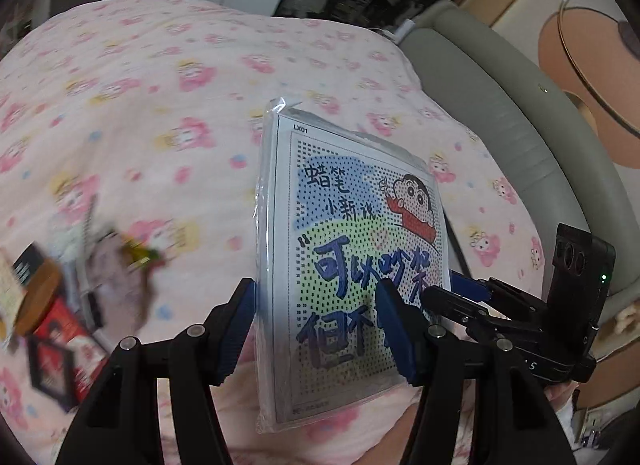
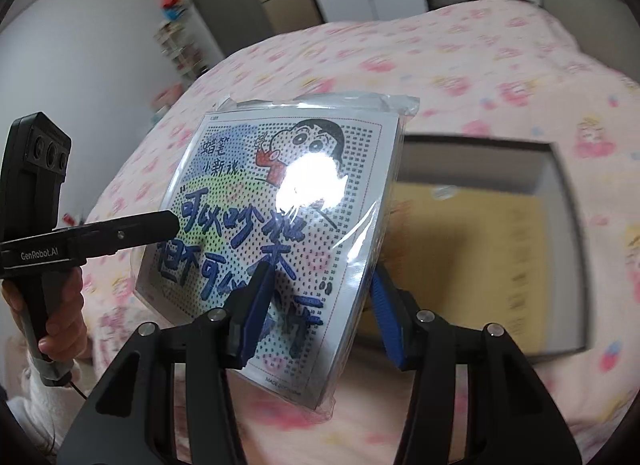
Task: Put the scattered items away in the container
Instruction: 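Lower the Shin-chan package into the black box beside the GLASS PRO package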
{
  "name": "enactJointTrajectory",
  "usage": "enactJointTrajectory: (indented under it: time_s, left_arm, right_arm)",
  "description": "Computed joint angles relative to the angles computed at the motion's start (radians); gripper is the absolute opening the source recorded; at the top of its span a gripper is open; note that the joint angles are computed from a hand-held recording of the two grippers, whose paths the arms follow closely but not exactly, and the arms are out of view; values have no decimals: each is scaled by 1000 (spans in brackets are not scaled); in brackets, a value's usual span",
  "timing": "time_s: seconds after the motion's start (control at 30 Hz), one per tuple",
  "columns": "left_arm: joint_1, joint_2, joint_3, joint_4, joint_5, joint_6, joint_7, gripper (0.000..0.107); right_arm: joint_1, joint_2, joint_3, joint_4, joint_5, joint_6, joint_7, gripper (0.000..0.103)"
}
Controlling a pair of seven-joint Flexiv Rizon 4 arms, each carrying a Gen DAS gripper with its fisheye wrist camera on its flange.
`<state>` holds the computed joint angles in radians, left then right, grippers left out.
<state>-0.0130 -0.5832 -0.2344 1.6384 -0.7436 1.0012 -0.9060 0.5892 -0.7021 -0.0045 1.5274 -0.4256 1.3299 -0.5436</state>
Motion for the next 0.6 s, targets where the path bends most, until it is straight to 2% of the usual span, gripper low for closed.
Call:
enactJointTrajectory:
  time_s: [0.07, 0.23, 0.33, 0.6]
  left_arm:
    - [-43, -64, 14, -97, 59, -31, -60, 57]
    - [-134, -229, 64, -340, 231, -132, -216, 57]
    - [-164, -308, 92, -460, 309, -218, -298, 57]
    - [-206, -415, 123, -629, 436, -381, -395, 57]
  right_arm:
    - [-27, 20, -13, 33, 2, -2, -7, 51]
    - [-141, -6, 54, 25, 73, -20, -80, 51]
    - [-165, -30, 67, 17, 106, -29, -107, 51]
    - [-213, -86, 120, -29, 194, -128, -177, 52]
